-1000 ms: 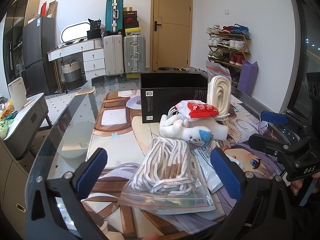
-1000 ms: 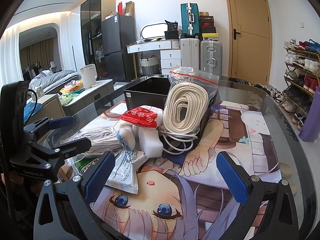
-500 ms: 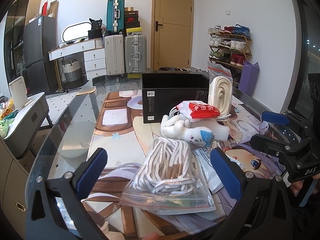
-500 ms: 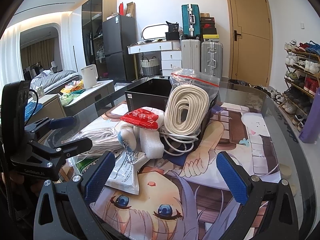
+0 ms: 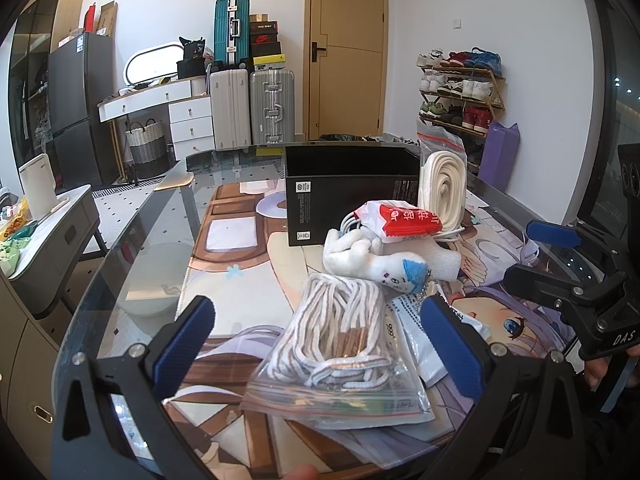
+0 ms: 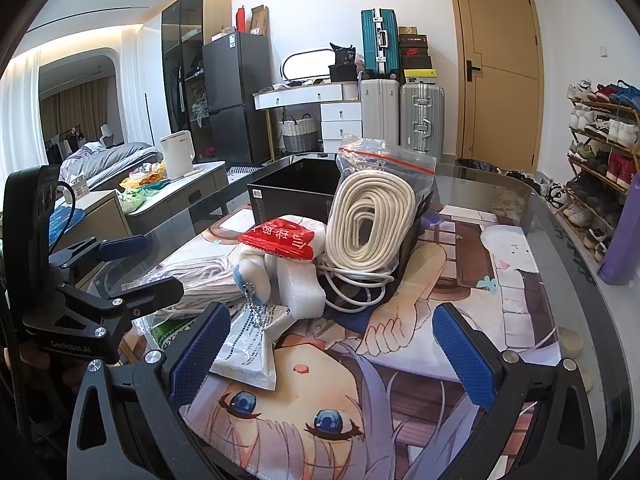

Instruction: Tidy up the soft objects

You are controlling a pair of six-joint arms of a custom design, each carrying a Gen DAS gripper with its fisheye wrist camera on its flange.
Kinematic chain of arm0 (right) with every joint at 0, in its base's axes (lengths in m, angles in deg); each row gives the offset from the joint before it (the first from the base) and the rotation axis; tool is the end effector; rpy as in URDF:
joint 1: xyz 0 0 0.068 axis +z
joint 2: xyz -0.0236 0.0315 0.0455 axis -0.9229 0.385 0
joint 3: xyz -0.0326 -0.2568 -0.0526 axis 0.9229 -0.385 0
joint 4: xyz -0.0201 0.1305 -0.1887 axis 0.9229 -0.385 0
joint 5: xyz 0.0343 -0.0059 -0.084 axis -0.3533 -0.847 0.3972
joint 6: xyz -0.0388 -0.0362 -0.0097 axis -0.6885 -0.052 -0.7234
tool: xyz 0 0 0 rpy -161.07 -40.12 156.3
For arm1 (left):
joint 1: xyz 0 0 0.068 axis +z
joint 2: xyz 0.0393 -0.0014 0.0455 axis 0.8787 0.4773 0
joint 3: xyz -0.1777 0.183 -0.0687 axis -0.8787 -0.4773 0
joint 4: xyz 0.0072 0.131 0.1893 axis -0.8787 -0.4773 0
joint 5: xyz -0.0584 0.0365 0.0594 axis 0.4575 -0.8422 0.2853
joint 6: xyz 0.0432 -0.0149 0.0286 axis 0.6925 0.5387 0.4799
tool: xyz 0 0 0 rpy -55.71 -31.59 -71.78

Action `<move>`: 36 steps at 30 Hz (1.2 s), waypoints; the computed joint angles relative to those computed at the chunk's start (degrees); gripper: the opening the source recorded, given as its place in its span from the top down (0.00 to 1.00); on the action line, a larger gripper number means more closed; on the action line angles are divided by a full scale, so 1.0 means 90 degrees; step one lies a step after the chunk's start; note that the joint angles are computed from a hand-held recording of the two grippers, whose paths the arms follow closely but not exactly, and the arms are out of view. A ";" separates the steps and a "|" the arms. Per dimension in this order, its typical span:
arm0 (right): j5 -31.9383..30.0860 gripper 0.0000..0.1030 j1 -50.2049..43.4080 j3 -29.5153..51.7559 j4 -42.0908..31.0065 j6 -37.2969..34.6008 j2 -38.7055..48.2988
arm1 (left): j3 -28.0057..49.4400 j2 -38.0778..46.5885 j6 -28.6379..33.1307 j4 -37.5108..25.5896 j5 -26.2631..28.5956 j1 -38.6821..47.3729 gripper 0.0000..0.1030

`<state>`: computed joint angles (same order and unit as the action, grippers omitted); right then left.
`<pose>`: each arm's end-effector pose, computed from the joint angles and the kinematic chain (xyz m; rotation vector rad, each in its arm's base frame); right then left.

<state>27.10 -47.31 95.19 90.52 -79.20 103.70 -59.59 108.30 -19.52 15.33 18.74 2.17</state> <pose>0.1899 0.0764 0.1083 -0.5411 2.0606 0.3746 0.1482 -0.2037 0.1342 0.0903 2.1425 -0.1087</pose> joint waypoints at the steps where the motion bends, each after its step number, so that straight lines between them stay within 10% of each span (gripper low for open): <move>1: -0.0011 0.00 -0.0011 0.0009 -0.0026 -0.0009 -0.0014 | -0.0007 -0.0004 0.0003 0.0009 0.0006 0.0004 0.00; 25: 0.0040 0.00 -0.0037 0.0492 -0.0579 0.0126 0.0020 | 0.0286 0.0448 0.0248 -0.0113 0.0602 0.0186 0.01; 36: -0.0028 0.00 -0.0054 0.0578 -0.0581 0.0124 0.0169 | 0.0209 0.0503 0.0576 0.0264 0.1310 0.0407 0.46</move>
<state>26.84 -47.79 100.38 85.30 -78.08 105.22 -57.72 112.83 -14.33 17.71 30.54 5.84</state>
